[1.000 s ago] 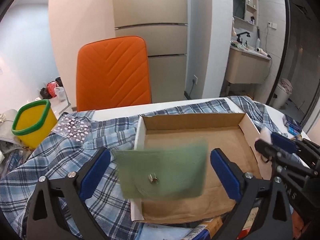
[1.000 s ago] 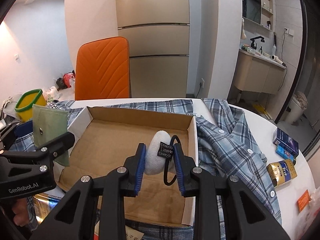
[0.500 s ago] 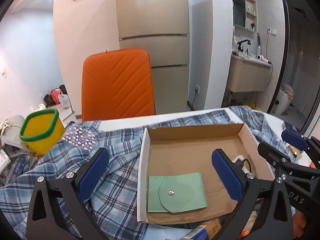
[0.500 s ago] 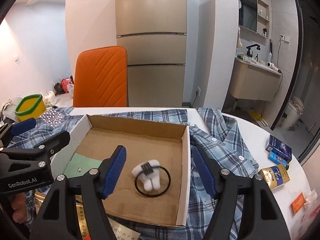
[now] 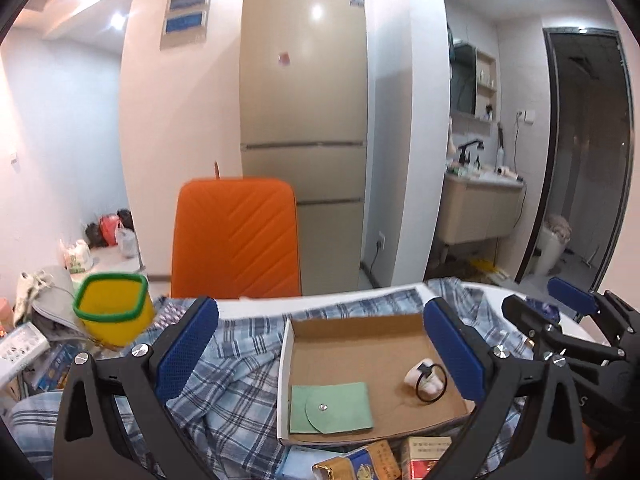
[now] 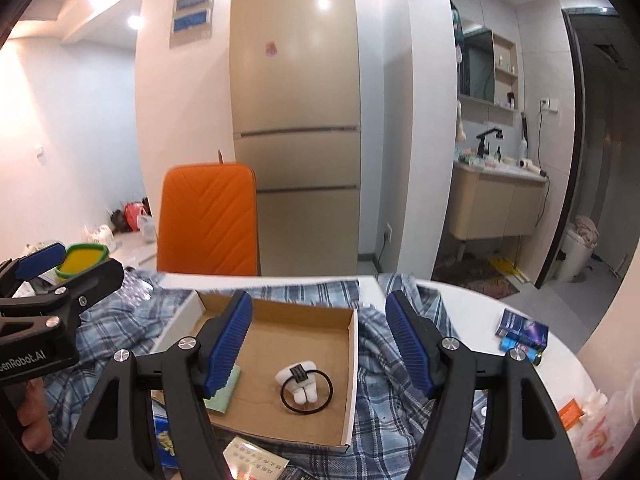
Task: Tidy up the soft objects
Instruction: 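Open both grippers and withdraw them from the box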
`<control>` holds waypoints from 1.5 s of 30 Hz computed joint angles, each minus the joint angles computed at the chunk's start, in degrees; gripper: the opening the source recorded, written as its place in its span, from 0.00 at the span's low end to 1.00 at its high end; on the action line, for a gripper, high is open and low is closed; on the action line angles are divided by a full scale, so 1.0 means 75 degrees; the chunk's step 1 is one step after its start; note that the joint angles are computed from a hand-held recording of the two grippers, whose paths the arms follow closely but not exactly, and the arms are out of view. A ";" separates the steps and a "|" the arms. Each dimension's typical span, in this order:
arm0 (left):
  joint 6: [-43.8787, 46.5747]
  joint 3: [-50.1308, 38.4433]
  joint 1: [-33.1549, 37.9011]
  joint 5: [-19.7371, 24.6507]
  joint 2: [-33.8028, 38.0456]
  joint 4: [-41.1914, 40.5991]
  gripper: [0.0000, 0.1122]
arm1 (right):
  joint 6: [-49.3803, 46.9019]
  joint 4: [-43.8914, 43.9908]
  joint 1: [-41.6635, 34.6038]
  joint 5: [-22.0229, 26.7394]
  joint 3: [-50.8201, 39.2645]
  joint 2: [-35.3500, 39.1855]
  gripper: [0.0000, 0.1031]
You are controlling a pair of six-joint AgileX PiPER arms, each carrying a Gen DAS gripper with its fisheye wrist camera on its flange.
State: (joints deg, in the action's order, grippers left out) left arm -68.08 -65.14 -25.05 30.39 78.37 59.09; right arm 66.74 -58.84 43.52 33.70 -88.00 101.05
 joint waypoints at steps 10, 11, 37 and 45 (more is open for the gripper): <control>-0.2196 0.0921 -0.1160 0.0908 -0.1187 0.2413 0.91 | 0.2159 -0.2454 0.1007 0.0607 0.1651 -0.1550 0.87; -0.2390 0.1034 -0.1231 0.0920 -0.1308 0.2600 0.91 | 0.2218 -0.2545 0.1114 0.0720 0.1721 -0.1632 0.87; -0.5908 0.4263 -0.4699 0.4788 -0.2580 0.4936 0.91 | 0.4931 -0.4268 0.3239 0.3176 0.4334 -0.3115 1.00; -0.6605 0.4889 -0.4643 0.4523 -0.2281 0.4695 0.91 | 0.6246 -0.4819 0.3639 0.3665 0.5332 -0.2920 1.00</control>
